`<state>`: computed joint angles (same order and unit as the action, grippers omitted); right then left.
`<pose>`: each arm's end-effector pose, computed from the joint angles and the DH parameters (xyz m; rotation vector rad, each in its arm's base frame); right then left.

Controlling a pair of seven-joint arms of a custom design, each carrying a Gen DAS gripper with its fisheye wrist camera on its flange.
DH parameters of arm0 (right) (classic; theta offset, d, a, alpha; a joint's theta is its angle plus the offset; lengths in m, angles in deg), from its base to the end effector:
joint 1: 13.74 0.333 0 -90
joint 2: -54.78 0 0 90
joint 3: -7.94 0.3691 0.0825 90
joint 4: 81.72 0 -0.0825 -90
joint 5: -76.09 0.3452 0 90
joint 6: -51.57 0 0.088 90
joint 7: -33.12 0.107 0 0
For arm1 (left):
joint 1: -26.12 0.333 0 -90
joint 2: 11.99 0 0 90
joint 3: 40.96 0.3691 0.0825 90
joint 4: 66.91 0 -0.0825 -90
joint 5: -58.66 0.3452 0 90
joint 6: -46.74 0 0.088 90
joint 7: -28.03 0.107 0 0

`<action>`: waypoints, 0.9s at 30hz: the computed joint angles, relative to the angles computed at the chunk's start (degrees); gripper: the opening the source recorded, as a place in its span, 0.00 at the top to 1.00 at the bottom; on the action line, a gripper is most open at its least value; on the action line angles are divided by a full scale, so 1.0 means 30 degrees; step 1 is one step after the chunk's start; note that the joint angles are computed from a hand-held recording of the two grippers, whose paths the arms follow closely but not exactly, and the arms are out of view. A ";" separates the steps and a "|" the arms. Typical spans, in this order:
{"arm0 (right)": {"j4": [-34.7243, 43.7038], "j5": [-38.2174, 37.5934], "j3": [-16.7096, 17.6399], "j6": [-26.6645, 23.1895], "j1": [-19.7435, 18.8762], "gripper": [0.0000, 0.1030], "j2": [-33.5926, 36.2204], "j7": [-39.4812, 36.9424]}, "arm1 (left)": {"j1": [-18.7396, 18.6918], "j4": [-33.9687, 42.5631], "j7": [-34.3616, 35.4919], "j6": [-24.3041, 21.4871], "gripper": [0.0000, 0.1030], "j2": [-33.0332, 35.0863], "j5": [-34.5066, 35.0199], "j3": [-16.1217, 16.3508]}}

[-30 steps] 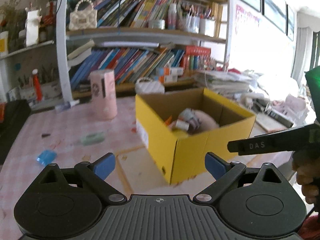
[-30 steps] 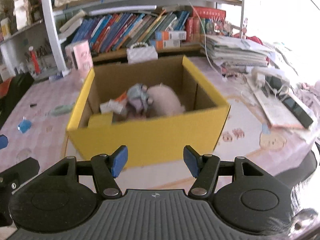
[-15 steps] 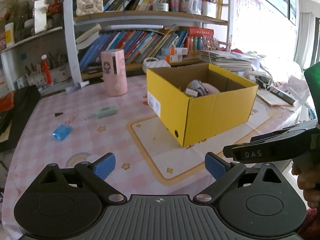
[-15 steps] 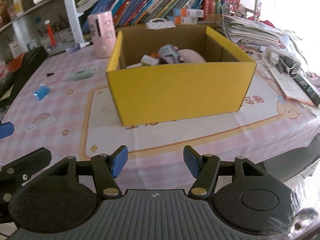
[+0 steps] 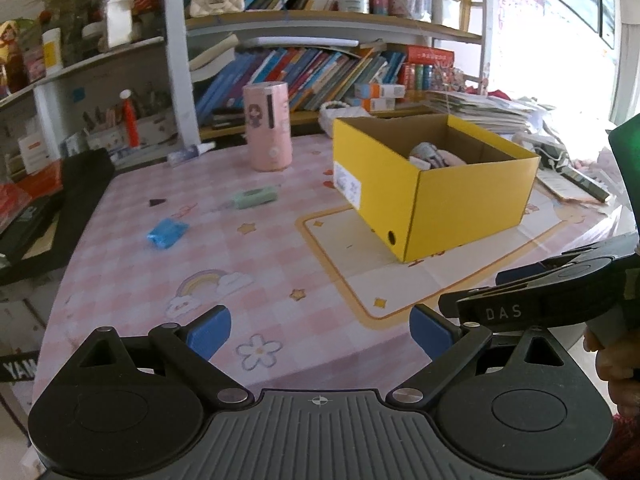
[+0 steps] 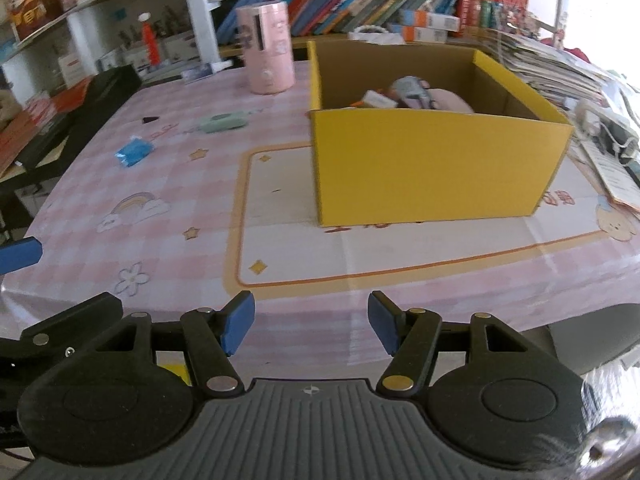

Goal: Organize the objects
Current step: 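Withdraw both open tools up and away from the yellow box, then move both tools toward the blue packet and mint-green case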

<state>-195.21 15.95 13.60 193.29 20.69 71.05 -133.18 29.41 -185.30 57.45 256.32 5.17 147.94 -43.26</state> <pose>0.4667 0.3897 0.4202 -1.4905 2.0881 -0.7087 0.5266 -0.1181 0.4400 -1.0673 2.2724 -1.1030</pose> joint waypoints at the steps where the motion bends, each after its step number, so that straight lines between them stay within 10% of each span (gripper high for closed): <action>1: 0.0132 0.0029 0.0038 0.0085 -0.0002 0.41 0.0107 -0.0158 | 0.0051 -0.0090 0.0053 -0.0026 0.05 -0.0055 -0.0052 0.0041; 27: 0.3830 0.0408 -0.0587 0.0964 0.1260 0.39 0.2520 -0.3233 | 0.2047 -0.1434 0.2176 -0.0304 0.05 -0.0680 -0.2685 0.0011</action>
<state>-183.72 17.17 11.84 196.19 24.47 78.61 -142.88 35.55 -189.60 63.98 255.41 3.13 139.88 -43.23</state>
